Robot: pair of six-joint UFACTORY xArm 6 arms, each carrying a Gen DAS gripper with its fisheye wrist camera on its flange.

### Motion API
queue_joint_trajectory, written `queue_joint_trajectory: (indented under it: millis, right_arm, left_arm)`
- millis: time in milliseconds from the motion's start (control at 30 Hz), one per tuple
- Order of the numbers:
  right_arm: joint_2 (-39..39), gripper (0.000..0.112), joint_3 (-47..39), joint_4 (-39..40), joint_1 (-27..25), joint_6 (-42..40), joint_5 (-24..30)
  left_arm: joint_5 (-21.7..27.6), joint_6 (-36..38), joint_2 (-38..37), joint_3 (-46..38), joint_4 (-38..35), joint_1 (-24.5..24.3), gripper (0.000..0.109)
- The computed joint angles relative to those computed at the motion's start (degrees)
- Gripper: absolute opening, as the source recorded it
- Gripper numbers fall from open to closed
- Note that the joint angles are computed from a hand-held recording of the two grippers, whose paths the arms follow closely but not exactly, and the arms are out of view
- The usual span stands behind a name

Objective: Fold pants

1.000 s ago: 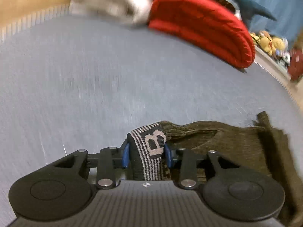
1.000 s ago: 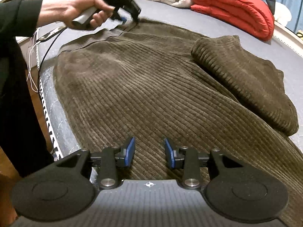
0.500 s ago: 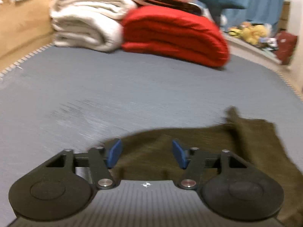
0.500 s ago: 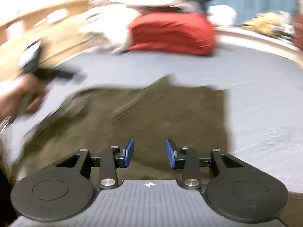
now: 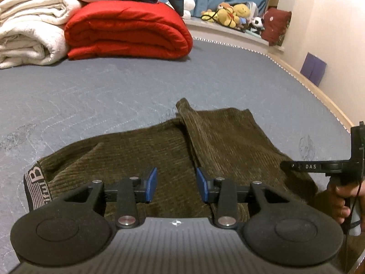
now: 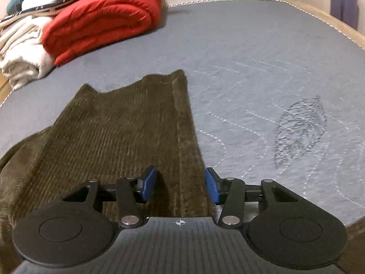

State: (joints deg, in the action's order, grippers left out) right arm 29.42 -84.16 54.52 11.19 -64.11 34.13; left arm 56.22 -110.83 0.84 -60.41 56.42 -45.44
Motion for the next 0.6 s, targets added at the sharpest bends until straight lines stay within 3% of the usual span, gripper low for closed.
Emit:
queue_joint_trajectory:
  millis: [100, 267, 400, 467, 533, 600]
  right_arm:
    - [-1.7, 0.013, 2.6, 3.1, 1.4, -6.2, -4.6]
    - [-8.6, 0.011, 7.0, 17.4, 0.1, -25.8, -0.4]
    - [-17.7, 0.009, 14.6, 23.9, -3.9, -43.8, 14.1]
    - [-21.2, 0.008, 17.8, 19.0, -7.1, -48.7, 25.5]
    - [-23.4, 0.007, 20.1, 10.3, -8.7, -52.5, 32.6]
    - [-24.1, 0.006, 21.5, 0.5, -8.2, -53.0, 33.9]
  left_arm:
    - [-1.1, 0.1, -1.3, 1.6, 0.2, 0.6, 0.042]
    - [-1.6, -1.5, -4.7, 4.5, 1.3, 0.8, 0.042]
    - [-1.9, -2.4, -6.2, 6.1, 2.2, 0.7, 0.042]
    - [-2.0, -2.6, -6.7, 6.7, 1.9, 0.7, 0.042]
    - [-2.3, -3.1, -7.4, 7.6, 1.4, 0.9, 0.042]
    - [-3.0, -3.6, -8.2, 8.7, 0.7, 1.4, 0.042]
